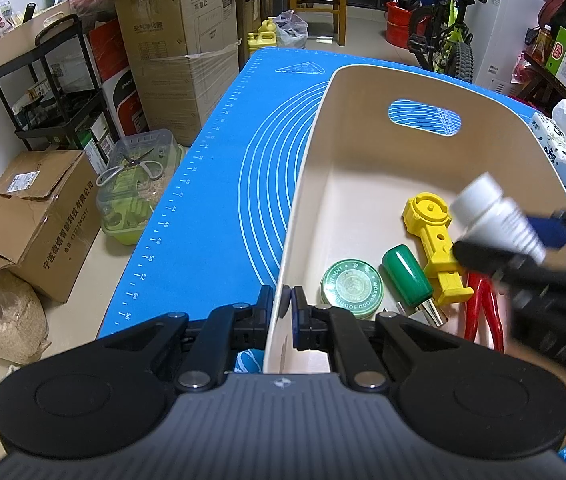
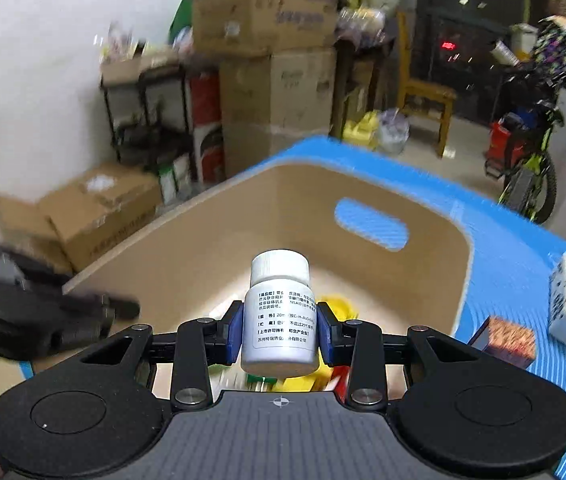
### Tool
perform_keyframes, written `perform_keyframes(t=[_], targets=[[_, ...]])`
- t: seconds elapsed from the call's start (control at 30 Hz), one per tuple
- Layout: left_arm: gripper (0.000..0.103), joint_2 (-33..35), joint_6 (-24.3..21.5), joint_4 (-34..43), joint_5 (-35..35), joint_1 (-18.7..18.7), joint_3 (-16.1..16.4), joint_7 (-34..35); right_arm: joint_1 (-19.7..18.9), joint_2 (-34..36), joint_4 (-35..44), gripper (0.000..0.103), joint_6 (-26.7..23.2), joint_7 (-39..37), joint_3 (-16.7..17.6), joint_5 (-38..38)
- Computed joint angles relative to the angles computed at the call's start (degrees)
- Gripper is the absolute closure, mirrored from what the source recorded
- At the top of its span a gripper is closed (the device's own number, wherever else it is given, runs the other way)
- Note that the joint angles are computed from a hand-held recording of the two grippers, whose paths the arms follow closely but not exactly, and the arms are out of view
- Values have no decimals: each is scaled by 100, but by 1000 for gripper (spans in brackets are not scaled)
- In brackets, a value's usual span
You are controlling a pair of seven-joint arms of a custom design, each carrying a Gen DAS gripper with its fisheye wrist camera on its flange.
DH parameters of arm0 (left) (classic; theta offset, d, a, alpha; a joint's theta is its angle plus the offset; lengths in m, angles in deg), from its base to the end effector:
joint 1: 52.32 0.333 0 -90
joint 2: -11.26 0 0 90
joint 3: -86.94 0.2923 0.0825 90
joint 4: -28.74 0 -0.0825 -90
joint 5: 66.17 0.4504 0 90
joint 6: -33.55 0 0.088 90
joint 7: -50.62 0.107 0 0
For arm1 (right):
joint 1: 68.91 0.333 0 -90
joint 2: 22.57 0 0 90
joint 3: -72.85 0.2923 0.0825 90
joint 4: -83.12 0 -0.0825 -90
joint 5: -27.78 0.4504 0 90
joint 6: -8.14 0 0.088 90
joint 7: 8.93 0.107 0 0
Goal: Organize rigid objects
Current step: 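Carry the white pill bottle into the basket with the right tool and release, then move the right tool to the black earbud case and grasp it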
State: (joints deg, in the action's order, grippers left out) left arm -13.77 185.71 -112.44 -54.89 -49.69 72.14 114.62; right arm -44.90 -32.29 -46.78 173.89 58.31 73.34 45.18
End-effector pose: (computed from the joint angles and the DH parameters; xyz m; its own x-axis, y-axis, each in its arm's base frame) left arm 0.5142 -0.1186 0.4649 0.0894 -0.9959 -0.0143 -0.7914 -0.0623 -0.6081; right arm 0.5527 0.2327 0.4656 0.5237 -0.8515 0.0245 -0.5790 -0.3769 -0.7230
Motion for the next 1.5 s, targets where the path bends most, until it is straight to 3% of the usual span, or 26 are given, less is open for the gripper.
perform_keyframes(t=[0.17, 0.33, 0.4, 0.43, 0.5, 0.7, 0.9, 1.03, 1.1, 1.3, 1.5], targets=[[92, -2, -3, 1, -9, -10, 5, 1, -121, 71, 58, 59, -366, 235, 113, -392], [92, -2, 3, -5, -11, -10, 15, 22, -116, 95, 120, 51, -521, 50, 52, 9], [92, -3, 13, -11, -50, -25, 40, 47, -132, 68, 96, 48, -409, -45, 29, 126], [92, -2, 17, -13, -54, -23, 37, 46, -135, 35, 66, 39, -331, -69, 16, 186], [92, -3, 15, -10, -49, -15, 34, 58, -128, -83, -33, 30, -122, -137, -39, 313], [92, 5, 14, -3, -41, -4, 26, 58, -175, -346, -195, 25, 402, 180, -225, 126], [92, 7, 30, -9, -43, -2, 28, 64, -706, -323, -207, 23, 753, 1209, -182, -793], [92, 12, 16, 4, -65, -11, 31, 67, -1480, -236, -216, 22, 803, 2316, 142, -2067], [92, 8, 13, 3, -60, -9, 30, 70, -1570, -133, -157, 22, 714, 2577, 69, -2362], [92, 8, 14, 2, -59, -7, 29, 65, -1389, 209, -14, 22, 413, 2435, -244, -2160], [92, 10, 13, 4, -60, -6, 29, 65, -1327, 624, 190, 22, 171, 2006, -251, -1477]])
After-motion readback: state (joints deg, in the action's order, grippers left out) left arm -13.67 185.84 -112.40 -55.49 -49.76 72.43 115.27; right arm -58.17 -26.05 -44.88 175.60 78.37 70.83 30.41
